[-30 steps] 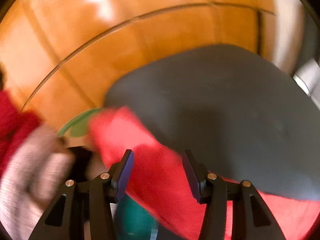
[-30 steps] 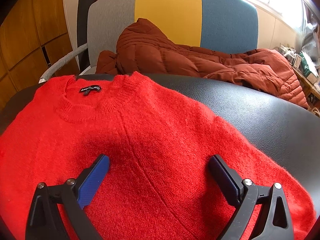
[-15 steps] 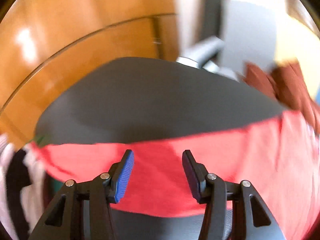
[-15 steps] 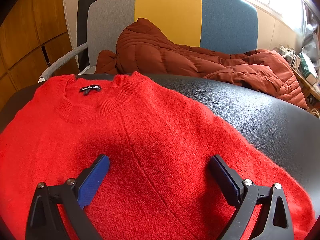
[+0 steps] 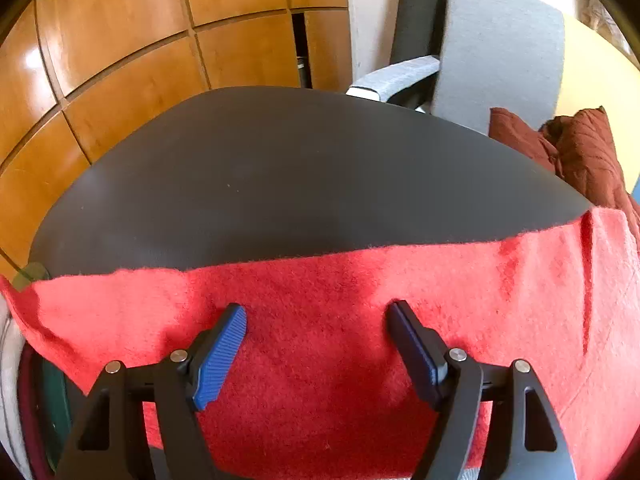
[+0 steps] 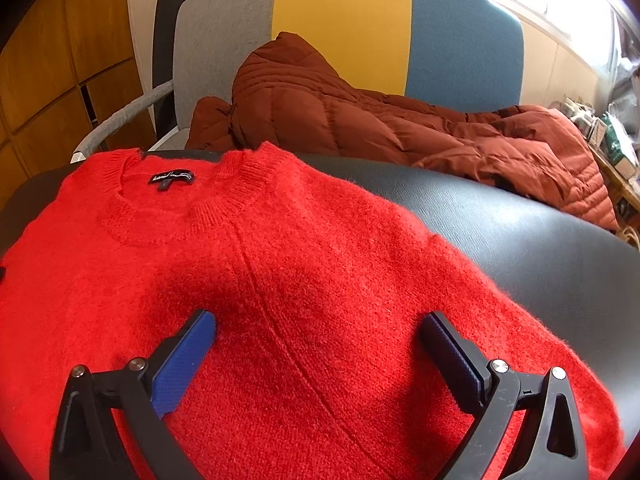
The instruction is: Fold clothes
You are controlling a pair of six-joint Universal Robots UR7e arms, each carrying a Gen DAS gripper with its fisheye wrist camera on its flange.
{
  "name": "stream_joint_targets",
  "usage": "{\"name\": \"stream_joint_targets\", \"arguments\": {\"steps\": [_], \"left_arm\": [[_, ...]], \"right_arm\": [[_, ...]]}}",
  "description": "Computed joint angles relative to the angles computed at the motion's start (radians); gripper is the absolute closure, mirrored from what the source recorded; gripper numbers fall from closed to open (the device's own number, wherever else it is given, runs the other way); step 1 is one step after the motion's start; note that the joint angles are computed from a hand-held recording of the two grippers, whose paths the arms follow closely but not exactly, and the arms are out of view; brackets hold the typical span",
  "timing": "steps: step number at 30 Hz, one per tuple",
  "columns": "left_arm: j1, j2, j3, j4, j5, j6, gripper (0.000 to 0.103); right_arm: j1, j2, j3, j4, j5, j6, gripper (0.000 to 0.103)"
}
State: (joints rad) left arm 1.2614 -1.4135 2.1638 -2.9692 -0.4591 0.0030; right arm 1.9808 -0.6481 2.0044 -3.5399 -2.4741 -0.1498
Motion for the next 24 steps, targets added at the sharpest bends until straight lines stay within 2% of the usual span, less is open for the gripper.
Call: {"name": "stream_joint_targets", "arguments": {"steps": [1, 2, 3, 5, 8, 10, 12, 16, 19, 20, 24], "left_arm": [[0.0, 0.004, -0.009, 0.012, 0.007, -0.009, 0.026], [-0.008, 0.011, -0.021, 0.034, 0.018, -0.02, 0.032], [-0.017, 0.014, -0.03, 0.053, 0.024, -0.028, 0.051], [-0.055, -0.011, -0.013, 0.053, -0.031, -0.008, 0.055], [-0.119, -0.033, 0.003, 0.042, -0.226, 0.083, 0.055], [-0.144, -0.02, -0.019, 0.116, -0.362, 0.125, 0.055], [-0.167, 0.019, -0.044, 0.166, -0.442, 0.159, 0.055], [-0.185, 0.132, -0.106, 0.152, -0.47, 0.245, 0.055], [-0.149, 0.227, -0.205, 0.192, -0.487, 0.259, 0.061], [-0.146, 0.24, -0.205, 0.191, -0.478, 0.255, 0.062], [-0.126, 0.282, -0.171, 0.054, -0.442, 0.276, 0.058]], "right_arm": [[-0.002, 0.001, -0.007, 0.006, 0.004, -0.003, 0.0], [-0.004, 0.002, -0.007, -0.001, 0.009, -0.006, 0.0], [-0.005, 0.002, -0.006, -0.009, 0.014, -0.01, 0.0], [-0.008, 0.001, -0.004, -0.016, 0.022, -0.009, 0.0], [-0.008, 0.0, -0.002, -0.018, 0.026, -0.009, 0.0], [-0.01, -0.003, 0.001, -0.02, 0.033, -0.007, 0.0], [-0.012, -0.007, 0.005, -0.023, 0.041, -0.006, 0.0], [-0.015, -0.011, 0.011, -0.029, 0.052, -0.004, 0.0], [-0.018, -0.013, 0.014, -0.033, 0.06, -0.005, 0.0], [-0.019, -0.015, 0.016, -0.034, 0.065, -0.004, 0.0], [-0.018, -0.013, 0.015, -0.035, 0.063, -0.004, 0.0]]}}
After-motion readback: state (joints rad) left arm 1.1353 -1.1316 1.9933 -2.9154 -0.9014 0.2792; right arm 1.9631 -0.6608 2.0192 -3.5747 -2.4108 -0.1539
